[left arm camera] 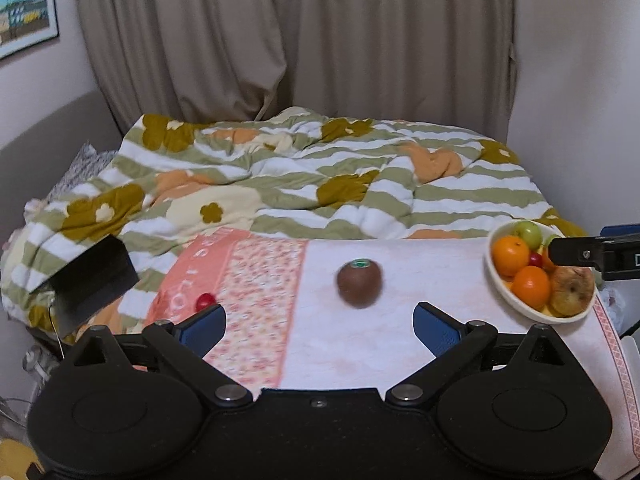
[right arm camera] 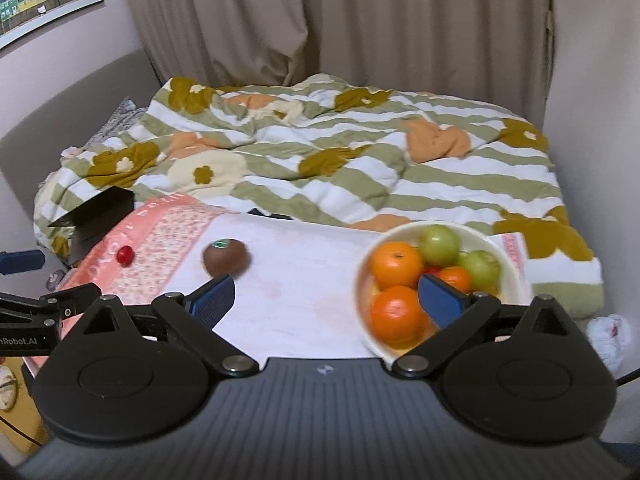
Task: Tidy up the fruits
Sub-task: 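Move the left tool to the other red tomato while the right tool approaches the kiwi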
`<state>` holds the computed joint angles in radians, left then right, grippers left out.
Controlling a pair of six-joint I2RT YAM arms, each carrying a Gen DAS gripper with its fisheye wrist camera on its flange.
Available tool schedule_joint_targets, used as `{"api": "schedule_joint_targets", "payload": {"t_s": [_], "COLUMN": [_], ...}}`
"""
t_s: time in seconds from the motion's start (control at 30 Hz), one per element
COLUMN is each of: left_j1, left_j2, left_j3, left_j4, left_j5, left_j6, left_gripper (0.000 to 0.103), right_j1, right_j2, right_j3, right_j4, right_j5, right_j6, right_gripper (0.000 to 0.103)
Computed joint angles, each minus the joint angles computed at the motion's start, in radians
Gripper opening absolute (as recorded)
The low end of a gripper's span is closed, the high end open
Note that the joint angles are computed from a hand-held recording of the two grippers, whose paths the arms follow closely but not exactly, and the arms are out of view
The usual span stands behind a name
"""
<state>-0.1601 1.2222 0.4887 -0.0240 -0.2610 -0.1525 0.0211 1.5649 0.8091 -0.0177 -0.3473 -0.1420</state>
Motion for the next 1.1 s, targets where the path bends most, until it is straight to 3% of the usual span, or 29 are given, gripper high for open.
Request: {"api": "schedule_joint_targets", "payload": {"t_s": [0.2,0.5,0.57,0.83,1.1], "left_j1": [0.271,0.554,0.585,0.651,0.647], "left_j2": [0.050,0.407,0.491,0.753,0.880], "left_j3": [0.008,0.173,0.225,0.453,0.567], "left_j4": [0.051,0.154,0.163,0.069,0.033], "left_j5": [0.215,0.479,0.508,0.574,0.605], "left_j6": [0.232,0.508,0.560,0.665,0.658], "left_gripper": [0.102,0.100,0.099,0.079,0.058], "right_j1": [0.180,0.402,0.437,0.513,0.530], "right_j2": [0.031,0.214,0.268,0.456,0.600], "right_j3": [0.028,0.152,0.193,0.356,0.505], "right_j4": [0.019,0.022,0.012,-0.043,-0.103], "right_j5": [0.159,0.422,0.467,0.553,0.556], "right_j6": [0.173,0.411,0.456,0.562,0.575], "right_gripper": [0.103,0.103,0.103,0.103,0.103]}}
